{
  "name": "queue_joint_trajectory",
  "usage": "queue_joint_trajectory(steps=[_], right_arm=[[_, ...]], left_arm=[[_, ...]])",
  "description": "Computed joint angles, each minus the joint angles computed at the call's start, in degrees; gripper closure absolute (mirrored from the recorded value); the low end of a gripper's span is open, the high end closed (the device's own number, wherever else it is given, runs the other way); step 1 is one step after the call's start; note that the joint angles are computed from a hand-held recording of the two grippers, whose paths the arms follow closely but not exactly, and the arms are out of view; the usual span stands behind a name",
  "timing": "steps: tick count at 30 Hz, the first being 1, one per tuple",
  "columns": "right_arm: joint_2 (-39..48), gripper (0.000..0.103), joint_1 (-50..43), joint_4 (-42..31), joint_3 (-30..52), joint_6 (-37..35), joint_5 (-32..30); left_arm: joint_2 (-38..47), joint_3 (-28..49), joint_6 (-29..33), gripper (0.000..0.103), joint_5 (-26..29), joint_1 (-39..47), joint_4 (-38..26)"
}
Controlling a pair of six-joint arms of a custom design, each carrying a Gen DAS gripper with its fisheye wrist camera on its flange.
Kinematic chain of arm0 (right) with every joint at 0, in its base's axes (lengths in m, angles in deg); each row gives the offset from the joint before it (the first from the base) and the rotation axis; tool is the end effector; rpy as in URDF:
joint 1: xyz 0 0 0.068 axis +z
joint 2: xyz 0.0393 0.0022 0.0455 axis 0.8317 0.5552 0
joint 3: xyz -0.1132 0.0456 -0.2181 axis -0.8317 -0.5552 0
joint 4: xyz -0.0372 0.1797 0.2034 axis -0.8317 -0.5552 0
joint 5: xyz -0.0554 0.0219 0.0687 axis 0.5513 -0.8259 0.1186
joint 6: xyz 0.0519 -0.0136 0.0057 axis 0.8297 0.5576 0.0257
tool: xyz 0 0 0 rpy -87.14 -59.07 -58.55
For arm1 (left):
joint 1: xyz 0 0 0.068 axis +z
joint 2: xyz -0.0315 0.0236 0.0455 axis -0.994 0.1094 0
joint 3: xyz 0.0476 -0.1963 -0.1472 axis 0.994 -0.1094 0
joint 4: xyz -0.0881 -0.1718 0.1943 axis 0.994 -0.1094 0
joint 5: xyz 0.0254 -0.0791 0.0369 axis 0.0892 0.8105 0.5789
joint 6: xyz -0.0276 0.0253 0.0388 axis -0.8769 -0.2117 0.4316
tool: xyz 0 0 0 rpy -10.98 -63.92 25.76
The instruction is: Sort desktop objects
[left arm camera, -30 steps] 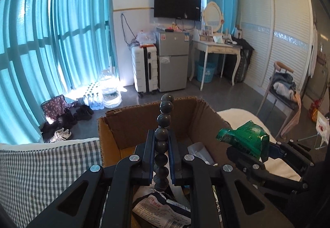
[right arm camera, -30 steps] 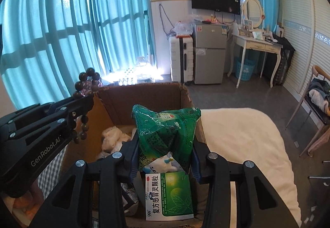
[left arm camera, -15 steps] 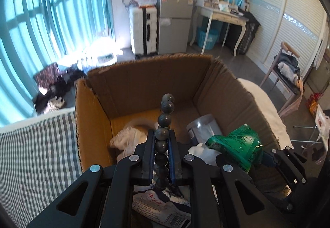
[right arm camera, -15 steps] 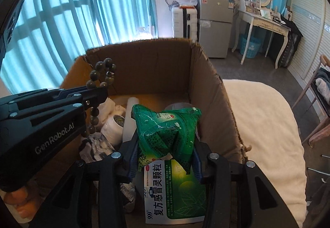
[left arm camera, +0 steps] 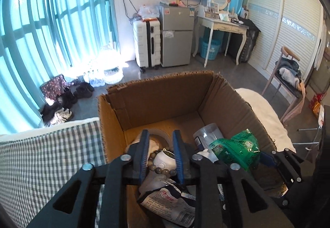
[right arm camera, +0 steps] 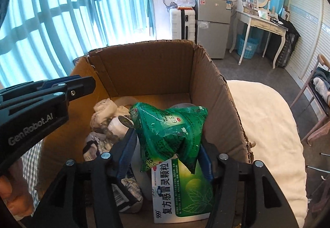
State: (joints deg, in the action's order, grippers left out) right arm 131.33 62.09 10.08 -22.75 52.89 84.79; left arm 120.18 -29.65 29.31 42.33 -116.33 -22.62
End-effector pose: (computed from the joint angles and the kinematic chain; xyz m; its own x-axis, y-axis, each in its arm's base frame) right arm 0.2376 0.0265 0.1442 -0.7312 -0.0639 -0.6791 -0.1374 0.9890 0.0548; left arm 0.2710 -0.1620 0.1951 -0.6914 0.1380 -0.7092 0.1860 0.9825 0.0098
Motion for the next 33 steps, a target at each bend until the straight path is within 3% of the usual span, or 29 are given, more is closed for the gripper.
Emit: queue_joint_trajectory(steps=[5,7,9,13,20,27,29,33], right_arm=[[-4.1,0.041,1.1,-1.3,-0.2,1.8,0.5],[-6.9,0.038,1.9,-2.0,-0.7,2.8,1.0],[-9.2,0.034,2.1,-2.4,-1.1,3.3,0.9],[-13.6,0.031,4.9,-4.7,-0.9,4.4,2.7],[-21.1,0.029,10.0,-9.7,0.2,6.2,6.4],[-27.2,0.013,15.6,-13.4,1.5,9.8,10.7],[-28.9,0.006,17.7,-14.2,1.8,10.9,13.2],[-31.0,0.0,22.0,-16.0,2.8,12.5,18.6]], left_arm=[[-5.6,-2.1,0.8,0.073,-1.6,-0.3,-1.1],[-8.8,-3.4,0.9,0.067,-2.3,-0.3,-1.4],[-12.0,-4.6,1.0,0.055,-3.0,-0.3,-1.9],[-18.9,-6.6,1.0,0.051,-5.3,-0.7,-3.7],[-30.9,-9.7,0.7,0.03,-9.9,-2.0,-7.8],[-42.7,-11.1,0.2,0.01,-11.4,-1.1,-14.2],[-46.2,-11.8,0.7,0.0,-15.1,-2.5,-15.0],[-52.1,-12.5,2.0,0.0,-22.4,-6.2,-17.2]])
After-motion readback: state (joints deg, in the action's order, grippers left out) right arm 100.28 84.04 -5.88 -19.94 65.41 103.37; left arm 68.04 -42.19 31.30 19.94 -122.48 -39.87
